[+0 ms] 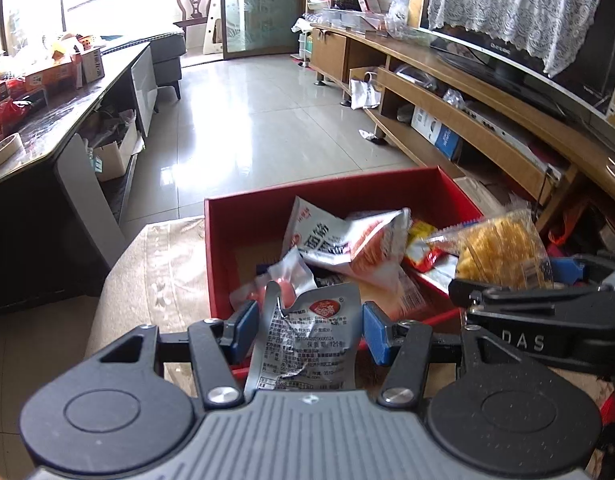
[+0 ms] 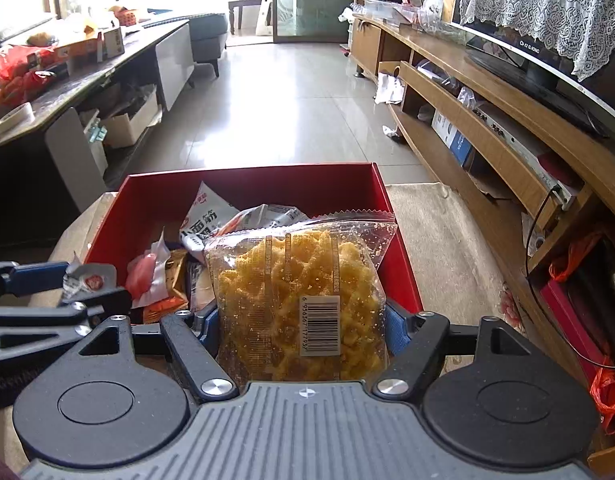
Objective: Organize snacks
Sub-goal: 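Lower the sauce packet and waffle-cookie bag into the red box with both tools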
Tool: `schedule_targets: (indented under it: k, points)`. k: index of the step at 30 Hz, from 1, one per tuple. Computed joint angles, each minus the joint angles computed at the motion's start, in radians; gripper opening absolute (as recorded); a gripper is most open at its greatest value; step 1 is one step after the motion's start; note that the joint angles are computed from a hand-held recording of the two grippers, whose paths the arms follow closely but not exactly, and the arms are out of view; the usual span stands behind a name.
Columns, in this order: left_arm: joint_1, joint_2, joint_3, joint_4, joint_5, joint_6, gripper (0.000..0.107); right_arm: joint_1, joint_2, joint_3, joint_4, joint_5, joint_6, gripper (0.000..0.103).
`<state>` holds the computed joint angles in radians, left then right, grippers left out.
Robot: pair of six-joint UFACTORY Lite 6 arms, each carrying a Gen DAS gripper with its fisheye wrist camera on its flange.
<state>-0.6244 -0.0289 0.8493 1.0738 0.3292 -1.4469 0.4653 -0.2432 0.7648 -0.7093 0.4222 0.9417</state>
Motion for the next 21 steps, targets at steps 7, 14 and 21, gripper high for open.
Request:
schedule_targets:
  k: [7, 14, 21]
  points:
    - [0.015, 0.069, 0.071, 0.013, -0.011, -0.015, 0.050, -0.038, 0.057, 0.046, -0.007, -0.031, -0.005, 0.080]
    - [0.034, 0.166, 0.156, 0.020, -0.016, -0.015, 0.050, -0.073, 0.122, 0.095, -0.024, -0.066, -0.002, 0.080]
    - [0.056, 0.256, 0.230, 0.038, -0.029, -0.021, 0.050, -0.099, 0.201, 0.141, -0.083, -0.103, 0.045, 0.080]
